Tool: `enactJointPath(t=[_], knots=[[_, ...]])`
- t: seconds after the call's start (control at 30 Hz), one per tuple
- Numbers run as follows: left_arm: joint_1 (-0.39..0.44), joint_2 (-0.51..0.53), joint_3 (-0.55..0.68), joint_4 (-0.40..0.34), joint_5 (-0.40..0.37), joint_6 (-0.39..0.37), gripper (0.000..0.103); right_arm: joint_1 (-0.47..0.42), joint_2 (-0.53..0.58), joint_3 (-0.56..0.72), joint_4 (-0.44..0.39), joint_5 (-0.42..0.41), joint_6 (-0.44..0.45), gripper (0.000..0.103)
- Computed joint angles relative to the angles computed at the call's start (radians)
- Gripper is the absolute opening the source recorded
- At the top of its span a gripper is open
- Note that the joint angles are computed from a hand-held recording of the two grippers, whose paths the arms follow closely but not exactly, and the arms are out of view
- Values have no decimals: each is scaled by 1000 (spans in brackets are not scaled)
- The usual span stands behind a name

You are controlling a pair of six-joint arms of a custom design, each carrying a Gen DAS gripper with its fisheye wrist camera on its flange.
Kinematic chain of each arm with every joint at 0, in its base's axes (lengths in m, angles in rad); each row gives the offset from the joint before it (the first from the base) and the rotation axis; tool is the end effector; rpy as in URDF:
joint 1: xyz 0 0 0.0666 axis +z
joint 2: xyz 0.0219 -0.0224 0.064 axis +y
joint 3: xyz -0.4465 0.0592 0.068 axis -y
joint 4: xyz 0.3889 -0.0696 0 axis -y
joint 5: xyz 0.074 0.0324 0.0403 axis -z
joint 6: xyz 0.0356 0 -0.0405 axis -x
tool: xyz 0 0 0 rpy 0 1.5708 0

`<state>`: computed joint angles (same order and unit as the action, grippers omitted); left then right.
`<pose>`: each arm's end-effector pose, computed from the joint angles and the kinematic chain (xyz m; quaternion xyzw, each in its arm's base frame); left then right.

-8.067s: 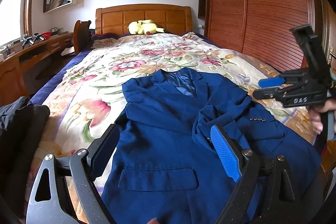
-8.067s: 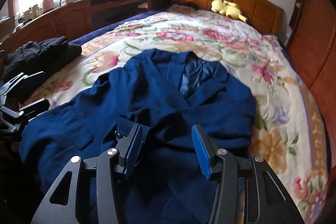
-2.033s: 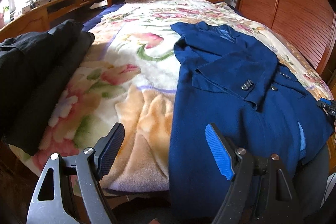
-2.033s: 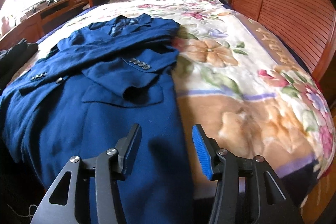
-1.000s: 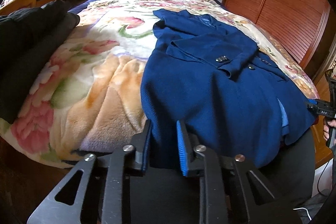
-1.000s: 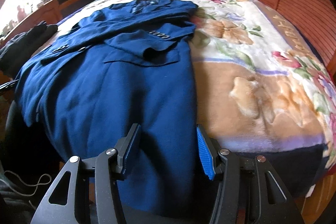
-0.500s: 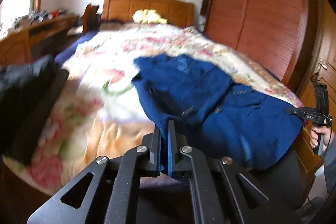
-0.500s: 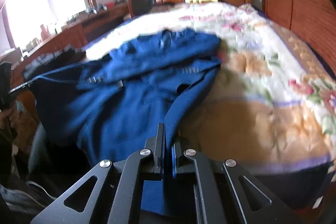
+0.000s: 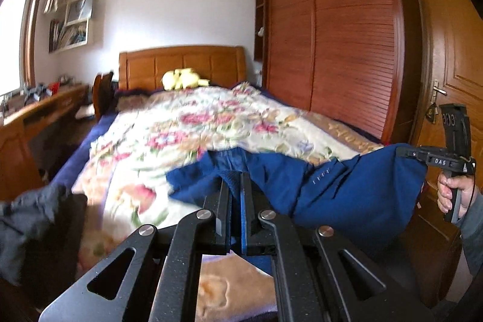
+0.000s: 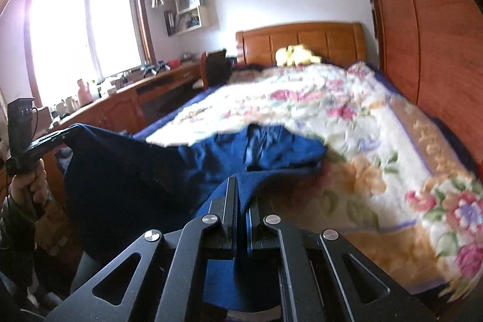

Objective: Fold large clothes
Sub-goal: 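Grasp the jacket hem with both grippers and lift it, then carry the hem toward the collar with both grippers and open them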

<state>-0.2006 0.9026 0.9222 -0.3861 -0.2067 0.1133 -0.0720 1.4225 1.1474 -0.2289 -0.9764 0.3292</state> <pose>0.2846 -0.0508 0.4916 -0.0226 0.8215 -0.0041 0.5698 0.4805 -0.0055 0.4311 -0.3340 0.7236 0.3063 0.5205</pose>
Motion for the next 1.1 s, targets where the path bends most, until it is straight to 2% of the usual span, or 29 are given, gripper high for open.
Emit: enactJointPath(t=[0.1, 0.33, 0.47, 0.53, 0.63, 0.77, 0.9, 1.0, 1.1], knots=[[-3, -17, 28, -12, -5, -8, 4, -39, -39, -17, 31, -52, -19, 3], [-22, -72, 66, -25, -25, -18, 4, -136, -119, -63, 63, -139, 2, 3], [6, -76, 72, -7, -19, -13, 4, -159, -118, -67, 102, -137, -13, 3], [40, -52, 76, 2, -15, -15, 4, -140, -96, -52, 91, -91, 2, 3], [102, 16, 85, 17, 29, -5, 4, -91, -43, -10, 45, 3, 43, 3], [168, 157, 129, 20, 51, -24, 4, 18, 70, 84, 20, 178, 73, 3], [215, 291, 193, 47, 49, -25, 4, 99, 177, 198, 24, 274, 32, 3], [222, 359, 232, 67, 23, -15, 4, 150, 243, 269, 44, 342, -5, 3], [225, 399, 245, 75, 41, 8, 4, 192, 299, 323, 21, 388, -38, 3]])
